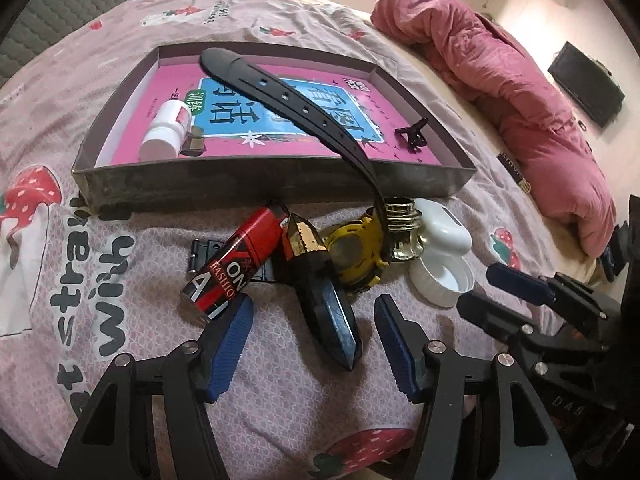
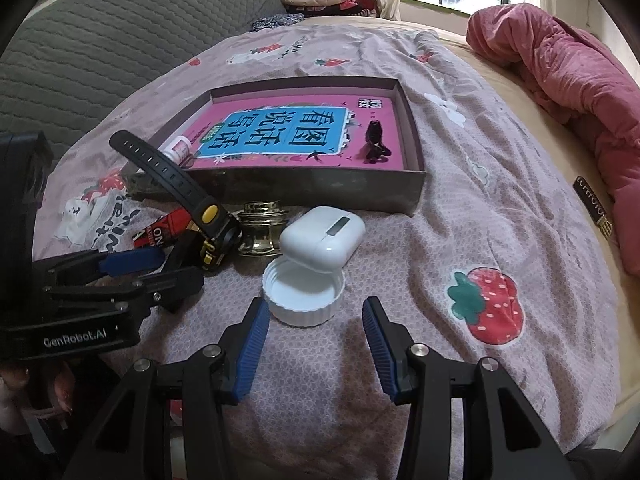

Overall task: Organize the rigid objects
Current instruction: 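Move the left tool to the black gold-tipped stick while the right tool approaches the white bottle cap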

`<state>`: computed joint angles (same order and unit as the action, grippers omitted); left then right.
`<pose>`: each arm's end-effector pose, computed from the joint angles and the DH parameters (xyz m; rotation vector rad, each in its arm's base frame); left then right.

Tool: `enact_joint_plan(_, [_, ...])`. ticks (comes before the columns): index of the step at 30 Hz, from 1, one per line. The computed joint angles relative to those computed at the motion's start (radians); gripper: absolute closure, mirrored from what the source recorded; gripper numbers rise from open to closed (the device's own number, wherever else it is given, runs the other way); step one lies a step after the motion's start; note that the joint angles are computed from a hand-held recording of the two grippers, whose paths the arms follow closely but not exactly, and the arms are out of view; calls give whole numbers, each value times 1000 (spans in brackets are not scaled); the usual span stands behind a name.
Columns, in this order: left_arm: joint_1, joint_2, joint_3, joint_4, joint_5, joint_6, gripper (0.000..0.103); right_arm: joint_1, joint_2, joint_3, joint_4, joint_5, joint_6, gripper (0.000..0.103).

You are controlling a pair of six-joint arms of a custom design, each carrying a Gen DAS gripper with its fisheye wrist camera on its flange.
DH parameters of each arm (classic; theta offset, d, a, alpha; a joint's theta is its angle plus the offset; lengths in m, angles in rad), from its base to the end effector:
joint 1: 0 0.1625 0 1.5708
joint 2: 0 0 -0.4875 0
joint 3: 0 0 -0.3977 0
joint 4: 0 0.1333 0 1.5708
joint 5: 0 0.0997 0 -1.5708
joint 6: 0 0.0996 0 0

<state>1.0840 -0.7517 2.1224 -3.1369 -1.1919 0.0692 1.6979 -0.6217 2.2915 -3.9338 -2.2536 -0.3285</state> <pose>-0.1074 -0.5665 0.0342 0.7145 2.6945 -0.3780 0.1311 -0.4702 0.0549 0.2319 -2.3079 0.7446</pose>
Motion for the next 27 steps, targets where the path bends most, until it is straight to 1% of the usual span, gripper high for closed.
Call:
enact_joint_plan(3, [0,3,-2,-3,10,8,41,0,3,-4,7,-1,-2,55])
enact_joint_plan(6, [-3,13,-14,4,39,15,44,-3,4,-6,14,-2,3,55])
enact_joint_plan(12, [12,-2,-24,38,15,0,48,-11,2,-10,25,3,10,55])
enact_joint_plan(14, [15,-5,-27,46,11,-7,52,-13,3,-13,24,12,7,55])
enact_joint_plan(18, [30,-10,-35,55,-12,-28,53,-16,12,-24,24,17,-6,55])
enact_joint_plan(23, [25,3,-38,38,4,-12,53,-23,32,-49,36,6,-16,55])
enact_joint_plan(27, [32,9,-47,37,-7,-19,53,-26,46,-60,27,1,-23,54])
